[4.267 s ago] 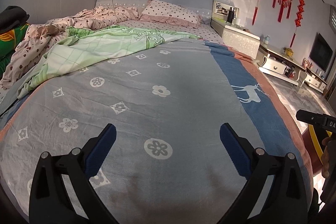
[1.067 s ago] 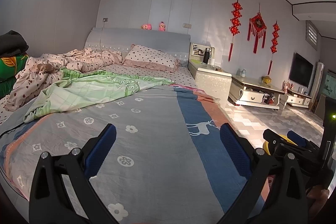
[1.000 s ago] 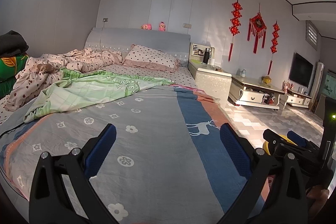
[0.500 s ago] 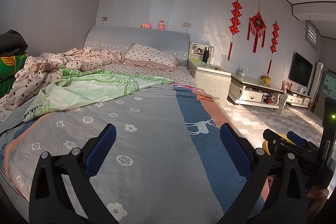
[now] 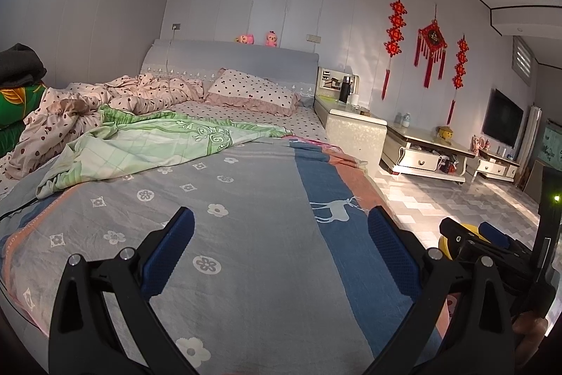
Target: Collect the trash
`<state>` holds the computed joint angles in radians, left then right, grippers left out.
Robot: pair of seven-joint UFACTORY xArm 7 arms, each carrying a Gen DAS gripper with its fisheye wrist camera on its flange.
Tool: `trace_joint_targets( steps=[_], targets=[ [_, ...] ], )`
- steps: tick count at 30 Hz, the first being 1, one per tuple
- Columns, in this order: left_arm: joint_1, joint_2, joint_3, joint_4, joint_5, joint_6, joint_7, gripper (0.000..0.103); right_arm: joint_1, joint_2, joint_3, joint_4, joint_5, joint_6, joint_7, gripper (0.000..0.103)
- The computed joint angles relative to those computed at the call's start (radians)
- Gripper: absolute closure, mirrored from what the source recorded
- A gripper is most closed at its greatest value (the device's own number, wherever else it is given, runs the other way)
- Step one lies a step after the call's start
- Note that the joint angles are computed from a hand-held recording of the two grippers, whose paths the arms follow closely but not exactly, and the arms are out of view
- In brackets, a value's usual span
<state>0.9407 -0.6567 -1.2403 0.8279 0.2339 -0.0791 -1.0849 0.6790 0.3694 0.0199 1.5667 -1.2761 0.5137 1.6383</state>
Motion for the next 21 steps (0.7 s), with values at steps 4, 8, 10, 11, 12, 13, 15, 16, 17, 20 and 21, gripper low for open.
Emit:
trace_joint_targets(
  steps=[4,8,10,11,12,13,15,16,17,20,21],
  targets=[
    [0.002,0.012,-0.003,0.0,-0.001,-0.001,0.001,0.008,0.0,0.001,0.001,0.0,0.006,0.001,-0.002,0.008],
    [0.004,0.013,-0.005,0.0,-0.002,-0.002,0.001,0.008,0.0,0.0,0.0,-0.003,0.007,-0.001,-0.001,0.008],
    [0.003,0.016,-0.006,0.0,-0.001,-0.003,0.003,0.008,0.002,0.005,0.0,0.005,0.014,0.003,-0.006,0.008],
    [0.002,0.015,-0.006,-0.001,-0.001,-0.006,0.003,0.008,0.002,0.005,-0.001,0.004,0.014,0.003,-0.005,0.008],
    [0.004,0.018,-0.006,-0.002,0.0,-0.014,0.004,0.008,0.003,0.005,-0.001,0.005,0.015,0.003,-0.007,0.008],
    [0.004,0.018,-0.007,-0.003,-0.001,-0.017,0.005,0.008,0.002,0.005,-0.002,0.004,0.016,0.002,-0.009,0.008],
    [0.003,0.027,-0.009,0.0,-0.002,-0.013,0.009,0.008,0.002,0.005,-0.002,0.003,0.02,0.001,-0.008,0.008],
    [0.003,0.032,-0.01,0.002,-0.001,-0.013,0.011,0.008,0.003,0.007,-0.002,0.004,0.022,0.003,-0.008,0.008],
    [0.004,0.034,-0.011,0.003,-0.002,-0.011,0.012,0.008,0.004,0.006,-0.003,0.003,0.022,0.003,-0.007,0.008],
    [0.003,0.035,-0.011,0.003,-0.004,-0.009,0.012,0.008,0.005,0.007,-0.005,0.004,0.022,0.004,-0.006,0.008],
    [0.006,0.037,-0.012,0.004,-0.004,-0.011,0.012,0.008,0.006,0.009,-0.005,0.006,0.022,0.005,-0.005,0.008]
  ],
)
